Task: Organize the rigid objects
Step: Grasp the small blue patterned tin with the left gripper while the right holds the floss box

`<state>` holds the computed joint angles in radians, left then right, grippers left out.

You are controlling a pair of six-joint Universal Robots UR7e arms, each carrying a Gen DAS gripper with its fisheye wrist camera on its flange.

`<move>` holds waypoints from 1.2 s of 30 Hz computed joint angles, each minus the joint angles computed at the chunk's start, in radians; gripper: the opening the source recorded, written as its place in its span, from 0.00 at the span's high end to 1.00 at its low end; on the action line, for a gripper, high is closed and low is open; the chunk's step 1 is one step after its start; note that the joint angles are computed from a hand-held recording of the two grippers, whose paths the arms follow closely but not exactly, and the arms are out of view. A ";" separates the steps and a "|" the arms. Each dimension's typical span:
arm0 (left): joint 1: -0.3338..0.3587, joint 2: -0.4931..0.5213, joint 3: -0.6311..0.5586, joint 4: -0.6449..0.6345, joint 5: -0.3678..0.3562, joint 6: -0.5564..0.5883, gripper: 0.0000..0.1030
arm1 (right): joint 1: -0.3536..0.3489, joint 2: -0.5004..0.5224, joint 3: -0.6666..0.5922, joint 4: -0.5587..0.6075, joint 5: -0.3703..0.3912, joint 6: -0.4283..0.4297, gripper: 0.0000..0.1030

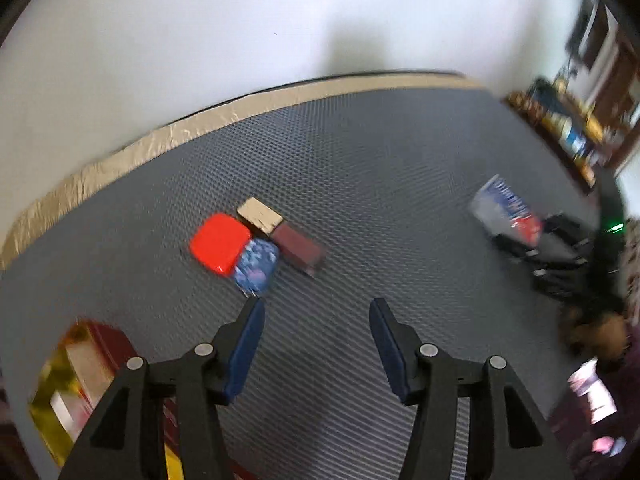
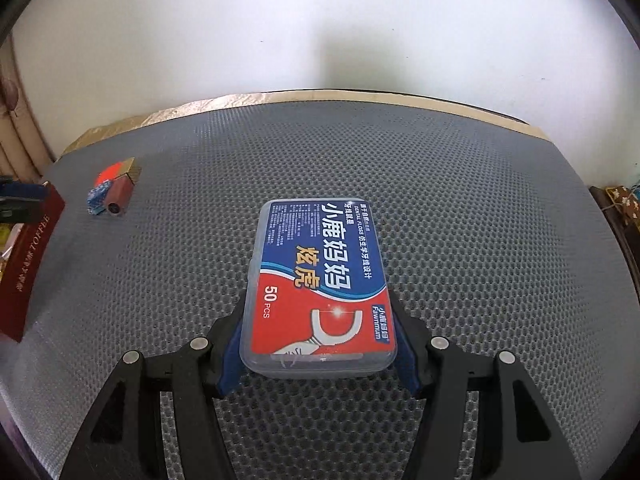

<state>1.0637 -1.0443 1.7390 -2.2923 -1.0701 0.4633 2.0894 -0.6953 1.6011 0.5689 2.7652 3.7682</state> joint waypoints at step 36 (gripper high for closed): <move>0.059 0.186 -0.196 0.080 0.093 -0.130 0.67 | -0.007 -0.047 0.036 -0.056 -0.047 -0.035 0.44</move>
<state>1.1223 -0.8582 1.5427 -2.2127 -0.9769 0.3329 2.0821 -0.7421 1.6368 0.5128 2.7178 3.7336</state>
